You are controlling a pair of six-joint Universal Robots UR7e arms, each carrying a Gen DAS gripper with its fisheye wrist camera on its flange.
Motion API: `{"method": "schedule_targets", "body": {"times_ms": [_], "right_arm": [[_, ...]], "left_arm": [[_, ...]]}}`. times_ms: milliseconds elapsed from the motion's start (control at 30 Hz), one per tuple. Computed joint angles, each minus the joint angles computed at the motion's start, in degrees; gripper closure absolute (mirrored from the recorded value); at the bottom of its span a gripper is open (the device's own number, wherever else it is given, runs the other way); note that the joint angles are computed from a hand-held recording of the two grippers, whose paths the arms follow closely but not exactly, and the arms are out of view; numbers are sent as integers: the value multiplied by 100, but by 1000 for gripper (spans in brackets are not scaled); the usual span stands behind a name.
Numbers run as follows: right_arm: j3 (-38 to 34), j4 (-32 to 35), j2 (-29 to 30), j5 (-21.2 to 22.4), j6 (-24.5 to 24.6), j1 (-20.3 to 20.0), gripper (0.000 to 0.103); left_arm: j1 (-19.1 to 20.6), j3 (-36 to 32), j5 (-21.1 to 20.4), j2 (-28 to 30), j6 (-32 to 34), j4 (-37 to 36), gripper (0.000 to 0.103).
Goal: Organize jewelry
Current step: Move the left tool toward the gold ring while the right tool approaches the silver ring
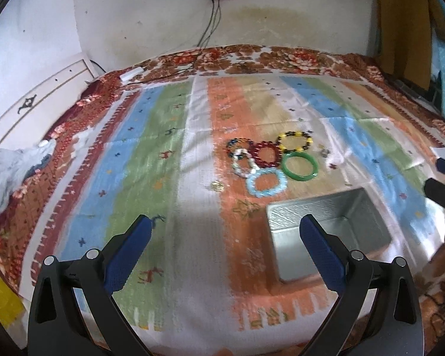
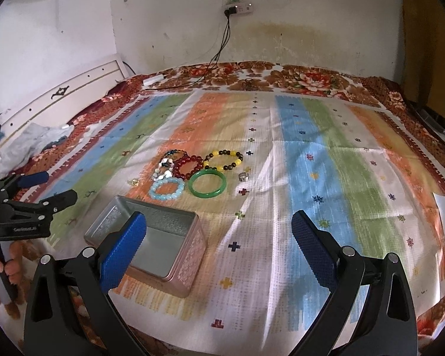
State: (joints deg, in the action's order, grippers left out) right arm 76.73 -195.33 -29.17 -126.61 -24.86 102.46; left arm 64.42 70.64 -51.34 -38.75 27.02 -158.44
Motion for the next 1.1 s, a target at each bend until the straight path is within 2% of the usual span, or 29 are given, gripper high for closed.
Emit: {"method": "schedule_targets", "body": {"times_ms": [267,467,567,667,1100], "right_arm": [[-269,674,-23,145,222,-105,4],[-512,812,57,136,221,-134,4],[-622,916,72,148,284,-158,4],[-755,1091,91,187,351,-189,4],[-1546,1638,354,69,325,-283,4]], "left_arm": [[100,-700,-139,322,-167,597,6],[130,-1040,-104,528,-121,797,6],[193,-1382,-309,634,-401,1351,6],[233,-1593,-462,710,-475,1612,6],[292,-2648,-361,1281,-404,2200,6]]}}
